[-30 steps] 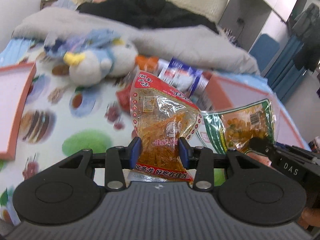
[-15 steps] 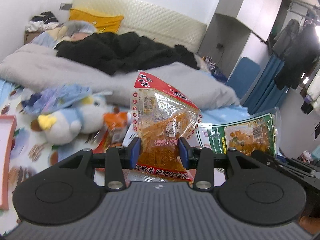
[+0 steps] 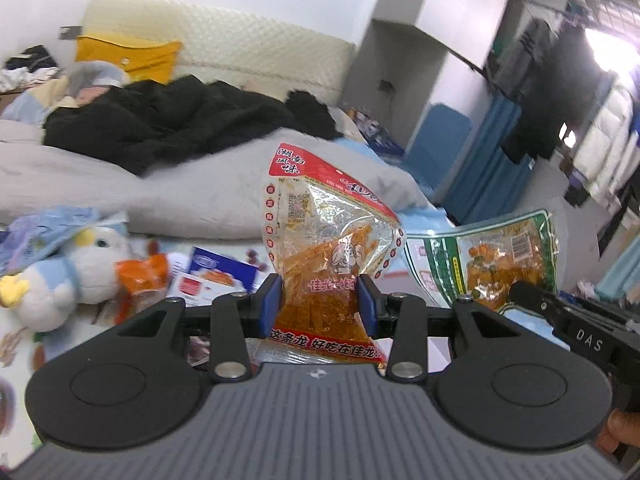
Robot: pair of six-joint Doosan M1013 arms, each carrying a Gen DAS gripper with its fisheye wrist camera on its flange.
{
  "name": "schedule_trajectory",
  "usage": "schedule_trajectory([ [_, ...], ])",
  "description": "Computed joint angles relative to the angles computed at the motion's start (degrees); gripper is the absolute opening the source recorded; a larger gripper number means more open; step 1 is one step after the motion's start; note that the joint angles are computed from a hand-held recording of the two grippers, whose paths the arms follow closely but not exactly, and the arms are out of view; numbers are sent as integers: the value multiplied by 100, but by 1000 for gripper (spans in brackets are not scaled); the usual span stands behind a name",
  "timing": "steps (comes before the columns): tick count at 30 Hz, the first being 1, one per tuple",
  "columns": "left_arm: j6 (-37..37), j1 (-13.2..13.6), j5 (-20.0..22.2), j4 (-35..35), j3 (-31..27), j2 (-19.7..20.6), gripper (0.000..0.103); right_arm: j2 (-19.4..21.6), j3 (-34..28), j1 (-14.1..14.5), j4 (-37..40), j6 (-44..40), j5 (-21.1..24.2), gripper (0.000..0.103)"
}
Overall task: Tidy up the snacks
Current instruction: 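Lift the spicy-strip bag with the left tool while the right tool lifts the green bag, then open both tools over the pink box to drop the two bags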
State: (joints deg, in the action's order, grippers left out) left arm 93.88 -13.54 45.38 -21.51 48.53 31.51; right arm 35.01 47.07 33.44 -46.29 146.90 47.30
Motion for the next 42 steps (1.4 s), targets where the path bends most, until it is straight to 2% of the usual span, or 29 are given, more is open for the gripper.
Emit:
schedule_trajectory([
  [3, -3, -123, 210, -1, -175, 174, 46, -79, 222, -73, -75, 160, 76, 20],
  [10, -51, -397, 752, 299, -594, 608, 46, -157, 684, -290, 350, 189, 103, 20],
  [19, -70, -551, 1392, 686, -992, 1088, 46, -75, 967, -454, 1078, 56, 102, 21],
  [23, 38, -564, 1516, 755, -1079, 1178, 47, -11, 955, -472, 1325, -155, 169, 21],
  [24, 83, -573, 1477, 781, -1059, 1170, 48, -12, 964, -484, 1389, -174, 158, 22],
  [25, 144, -573, 1396, 764, -1018, 1149, 50, -11, 965, -478, 1376, -126, 174, 30],
  [26, 203, -567, 1341, 731, -984, 1134, 57, -13, 972, -466, 1303, -16, 192, 35],
  [27, 221, -565, 1314, 710, -972, 1118, 62, -25, 994, -467, 1276, 51, 164, 45],
  [28, 173, -569, 1264, 752, -949, 1099, 64, -45, 1024, -468, 1285, 81, 113, 50],
  [34, 187, -516, 1210, 665, -928, 977, 65, -77, 938, -439, 1175, 27, 73, 51],
  [42, 559, -369, 610, 268, -433, 419, 66, -177, 690, -243, 550, 387, 58, 51],
])
